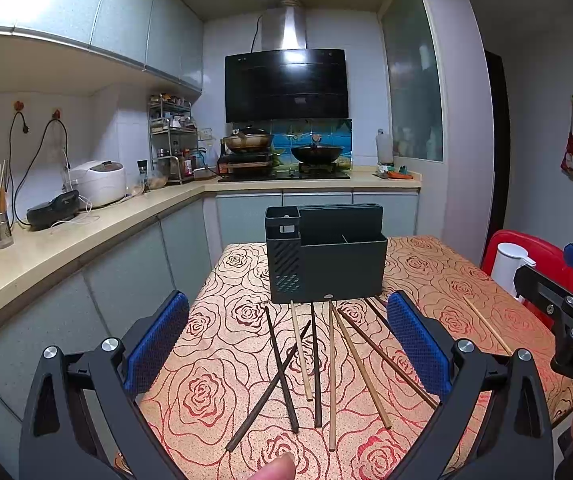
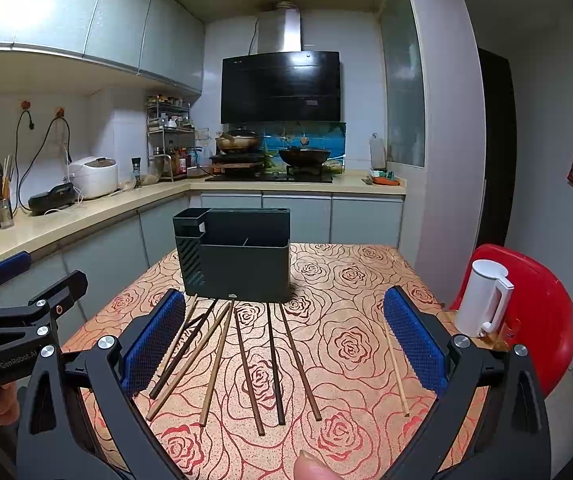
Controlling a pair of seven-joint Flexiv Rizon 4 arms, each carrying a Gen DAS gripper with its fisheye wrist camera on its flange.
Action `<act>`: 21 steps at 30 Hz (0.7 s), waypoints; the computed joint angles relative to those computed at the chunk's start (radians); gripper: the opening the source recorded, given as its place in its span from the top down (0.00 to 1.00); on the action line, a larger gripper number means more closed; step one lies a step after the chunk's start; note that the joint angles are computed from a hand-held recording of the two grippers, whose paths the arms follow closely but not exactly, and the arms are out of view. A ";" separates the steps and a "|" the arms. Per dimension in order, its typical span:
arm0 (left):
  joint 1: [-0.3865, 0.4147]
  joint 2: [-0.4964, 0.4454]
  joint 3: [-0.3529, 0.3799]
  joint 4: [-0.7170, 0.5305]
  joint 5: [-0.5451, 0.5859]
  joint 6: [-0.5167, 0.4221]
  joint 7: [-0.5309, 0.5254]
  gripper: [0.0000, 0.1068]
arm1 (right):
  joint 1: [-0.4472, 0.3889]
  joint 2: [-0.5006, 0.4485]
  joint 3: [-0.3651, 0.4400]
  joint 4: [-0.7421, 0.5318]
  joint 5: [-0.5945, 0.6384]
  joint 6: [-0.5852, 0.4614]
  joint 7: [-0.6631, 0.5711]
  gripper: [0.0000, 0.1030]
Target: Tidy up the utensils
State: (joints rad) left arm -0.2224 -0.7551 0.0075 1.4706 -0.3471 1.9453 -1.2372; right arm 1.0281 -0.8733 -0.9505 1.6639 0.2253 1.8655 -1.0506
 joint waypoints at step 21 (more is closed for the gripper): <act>0.008 0.003 -0.004 0.006 0.008 -0.014 0.001 0.10 | -0.003 -0.009 0.003 0.000 -0.004 -0.004 0.010 0.06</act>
